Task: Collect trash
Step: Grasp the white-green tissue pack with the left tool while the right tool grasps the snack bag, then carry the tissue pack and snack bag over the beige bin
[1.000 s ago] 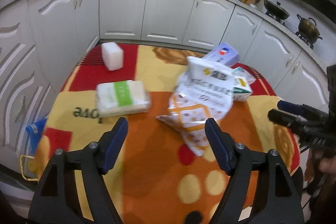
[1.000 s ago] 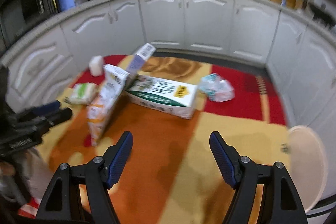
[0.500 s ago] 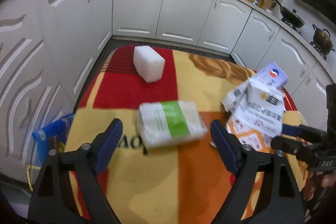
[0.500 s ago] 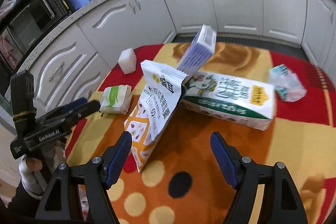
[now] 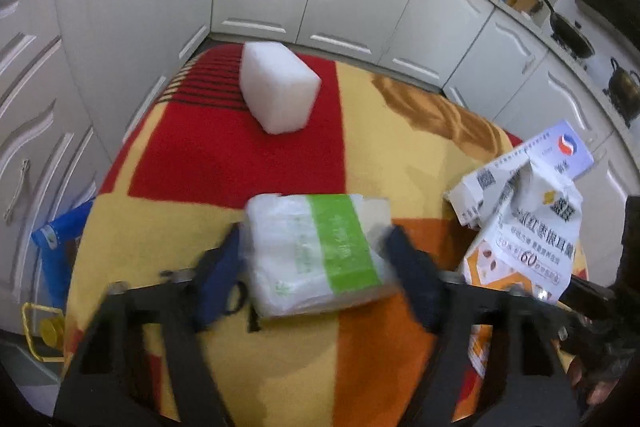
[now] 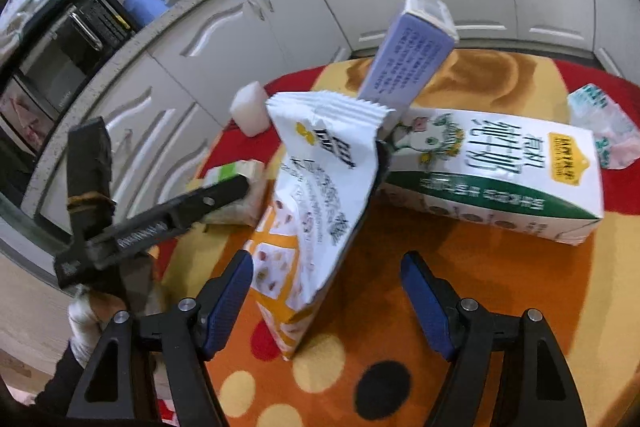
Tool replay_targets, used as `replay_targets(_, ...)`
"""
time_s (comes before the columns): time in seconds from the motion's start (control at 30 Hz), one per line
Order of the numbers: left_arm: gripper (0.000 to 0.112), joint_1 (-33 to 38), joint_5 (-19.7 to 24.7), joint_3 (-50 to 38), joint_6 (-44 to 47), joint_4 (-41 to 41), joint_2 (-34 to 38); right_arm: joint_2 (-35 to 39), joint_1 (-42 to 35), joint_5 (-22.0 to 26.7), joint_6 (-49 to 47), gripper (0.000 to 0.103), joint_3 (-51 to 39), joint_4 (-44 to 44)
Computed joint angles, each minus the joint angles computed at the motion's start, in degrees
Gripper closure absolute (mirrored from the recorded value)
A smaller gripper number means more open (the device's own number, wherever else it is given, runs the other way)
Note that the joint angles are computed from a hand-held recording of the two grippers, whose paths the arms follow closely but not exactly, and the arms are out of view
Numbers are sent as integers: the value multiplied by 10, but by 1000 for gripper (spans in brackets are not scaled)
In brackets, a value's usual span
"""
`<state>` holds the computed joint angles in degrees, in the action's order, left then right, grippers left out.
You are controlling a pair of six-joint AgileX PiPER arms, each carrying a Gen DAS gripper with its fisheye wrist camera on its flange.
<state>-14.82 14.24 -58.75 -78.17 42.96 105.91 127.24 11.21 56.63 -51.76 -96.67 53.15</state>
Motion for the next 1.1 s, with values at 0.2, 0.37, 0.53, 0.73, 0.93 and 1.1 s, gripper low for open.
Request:
replay_targets(0.2,77,-14,-8,40,-111,95,-34,-20,-10,9,-58,87,34,47)
replay_targets(0.37,78,-48,3,82,-233,200,-95,-71,-37,26,-104,90,76,68)
replay_targets(0.53,78,-99,41,82,-249,215,-138,-113,-70,38,-133,91,110,82)
replay_targets(0.73,78,-162,82,38,-233,202,-128,-149,-114,46,-149,91,139,89)
replay_targets(0.93,78,-217,117,-36,-185,165,-83,-172,-167,52,-164,91,160,94)
replay_targets(1.1,78,-247,134,-117,-121,119,-31,-177,-223,61,-175,91,160,93)
